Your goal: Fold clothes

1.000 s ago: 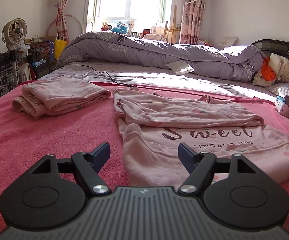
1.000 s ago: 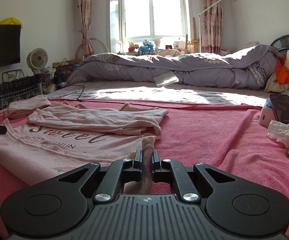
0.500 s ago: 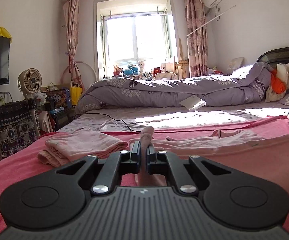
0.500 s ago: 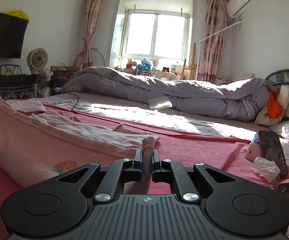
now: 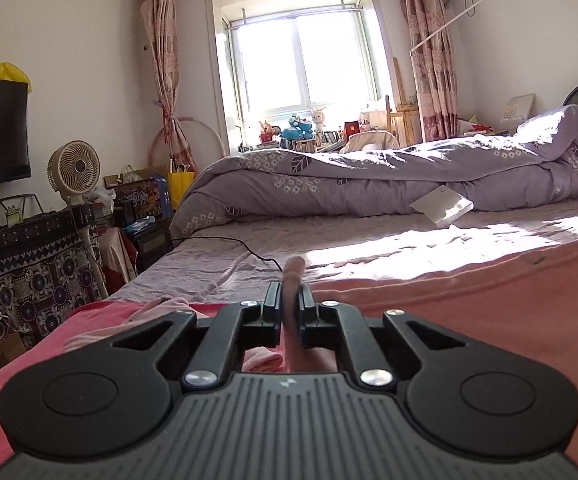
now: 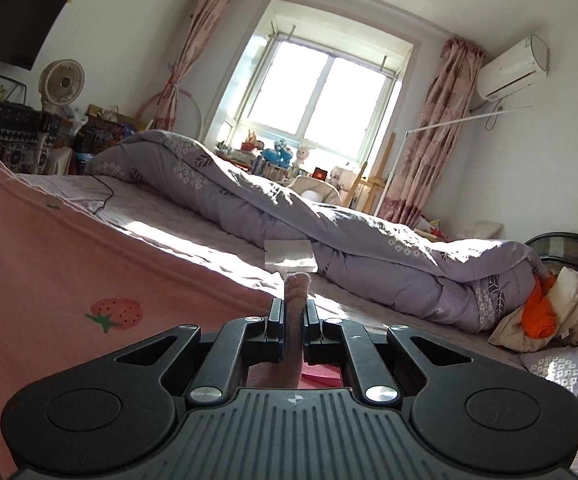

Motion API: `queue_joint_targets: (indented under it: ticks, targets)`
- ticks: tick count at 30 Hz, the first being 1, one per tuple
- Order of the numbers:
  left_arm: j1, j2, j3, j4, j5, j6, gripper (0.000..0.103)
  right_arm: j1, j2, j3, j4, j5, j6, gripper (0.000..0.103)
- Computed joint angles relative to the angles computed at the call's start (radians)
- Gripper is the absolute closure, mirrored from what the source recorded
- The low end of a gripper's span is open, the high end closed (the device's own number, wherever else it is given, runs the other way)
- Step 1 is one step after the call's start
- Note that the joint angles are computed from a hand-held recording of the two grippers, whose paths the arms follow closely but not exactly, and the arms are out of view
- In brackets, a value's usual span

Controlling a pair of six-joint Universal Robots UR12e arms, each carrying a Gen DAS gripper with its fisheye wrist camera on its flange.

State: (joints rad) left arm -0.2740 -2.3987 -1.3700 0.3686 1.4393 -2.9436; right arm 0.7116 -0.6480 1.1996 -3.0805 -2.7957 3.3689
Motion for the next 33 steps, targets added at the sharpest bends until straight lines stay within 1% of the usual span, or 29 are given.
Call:
queue_joint_targets:
  ticks: [1, 2, 3, 4, 5, 6, 7, 8, 9, 10, 11, 12, 13, 14, 15, 16, 17, 18, 19, 21, 22, 23, 24, 26, 29, 31, 32, 33]
  targets:
    - [-0.007, -0.027, 0.042, -0.026, 0.024, 0.006, 0.092, -0.023, 0.003, -0.001, 0.051, 0.027, 0.038, 0.093]
    - [-0.016, -0.06, 0.089, -0.055, 0.058, 0.022, 0.092, -0.04, 0.0, 0.005, 0.12, 0.055, 0.11, 0.093]
    - [-0.022, -0.08, 0.117, -0.076, 0.089, 0.033, 0.095, -0.058, 0.0, 0.005, 0.183, 0.084, 0.171, 0.093]
    - [-0.031, -0.109, 0.154, -0.096, 0.141, 0.051, 0.095, -0.075, 0.002, 0.004, 0.24, 0.116, 0.227, 0.093]
    - [-0.036, -0.126, 0.177, -0.128, 0.182, 0.059, 0.095, -0.091, -0.004, 0.014, 0.312, 0.166, 0.311, 0.093]
    - [-0.036, -0.131, 0.191, -0.203, 0.195, 0.043, 0.095, -0.108, -0.022, 0.025, 0.396, 0.253, 0.374, 0.093]
    - [-0.027, -0.126, 0.199, -0.267, 0.167, 0.0, 0.094, -0.117, -0.032, 0.027, 0.437, 0.307, 0.401, 0.092]
    - [-0.017, -0.124, 0.207, -0.32, 0.134, -0.041, 0.094, -0.127, -0.039, 0.029, 0.46, 0.359, 0.414, 0.09]
    - [-0.007, -0.118, 0.201, -0.331, 0.105, -0.081, 0.094, -0.129, -0.04, 0.033, 0.444, 0.381, 0.409, 0.09]
    - [0.003, -0.114, 0.195, -0.328, 0.076, -0.121, 0.094, -0.131, -0.042, 0.039, 0.438, 0.39, 0.422, 0.09]
    - [0.007, -0.111, 0.19, -0.321, 0.07, -0.15, 0.094, -0.132, -0.045, 0.045, 0.43, 0.392, 0.439, 0.088]
    - [0.012, -0.101, 0.175, -0.302, 0.077, -0.165, 0.094, -0.133, -0.048, 0.052, 0.424, 0.393, 0.46, 0.078]
    - [0.012, -0.087, 0.149, -0.267, 0.096, -0.143, 0.093, -0.131, -0.057, 0.06, 0.449, 0.372, 0.522, 0.056]
    - [0.012, -0.074, 0.125, -0.233, 0.114, -0.12, 0.093, -0.13, -0.067, 0.071, 0.467, 0.354, 0.582, 0.042]
    - [0.013, -0.059, 0.098, -0.202, 0.117, -0.095, 0.092, -0.128, -0.084, 0.099, 0.444, 0.35, 0.64, 0.021]
    - [0.016, -0.038, 0.057, -0.167, 0.099, -0.067, 0.085, -0.127, -0.105, 0.139, 0.378, 0.361, 0.674, 0.018]
    - [0.024, -0.009, 0.008, -0.134, 0.052, -0.025, 0.077, -0.122, -0.121, 0.178, 0.282, 0.372, 0.683, 0.018]
    - [0.032, 0.012, -0.033, -0.118, 0.006, 0.01, 0.062, -0.114, -0.135, 0.209, 0.208, 0.377, 0.692, 0.018]
    - [0.039, 0.033, -0.071, -0.104, -0.04, 0.046, 0.059, -0.105, -0.148, 0.238, 0.136, 0.381, 0.699, 0.018]
    - [0.055, 0.08, -0.145, -0.133, -0.142, 0.099, 0.058, -0.076, -0.162, 0.275, 0.014, 0.392, 0.646, 0.016]
    - [0.062, 0.1, -0.174, -0.163, -0.184, 0.114, 0.058, -0.061, -0.166, 0.289, -0.039, 0.398, 0.617, 0.013]
    - [0.069, 0.118, -0.201, -0.194, -0.226, 0.131, 0.057, -0.046, -0.165, 0.292, -0.062, 0.396, 0.597, 0.011]
    - [0.07, 0.124, -0.21, -0.207, -0.236, 0.134, 0.055, -0.028, -0.166, 0.296, -0.069, 0.394, 0.581, 0.01]
    - [0.06, 0.124, -0.215, -0.236, -0.208, 0.142, 0.055, 0.005, -0.165, 0.298, -0.072, 0.386, 0.565, 0.01]
    - [0.051, 0.12, -0.201, -0.29, -0.203, 0.118, 0.056, 0.035, -0.158, 0.3, -0.07, 0.407, 0.609, 0.01]
    - [0.053, 0.126, -0.212, -0.283, -0.207, 0.088, 0.058, 0.04, -0.152, 0.299, -0.061, 0.436, 0.651, 0.01]
    - [0.064, 0.137, -0.224, -0.286, -0.249, 0.06, 0.058, 0.043, -0.148, 0.298, -0.058, 0.45, 0.672, 0.01]
    - [0.078, 0.146, -0.238, -0.28, -0.301, 0.039, 0.055, 0.045, -0.141, 0.295, -0.065, 0.454, 0.69, 0.01]
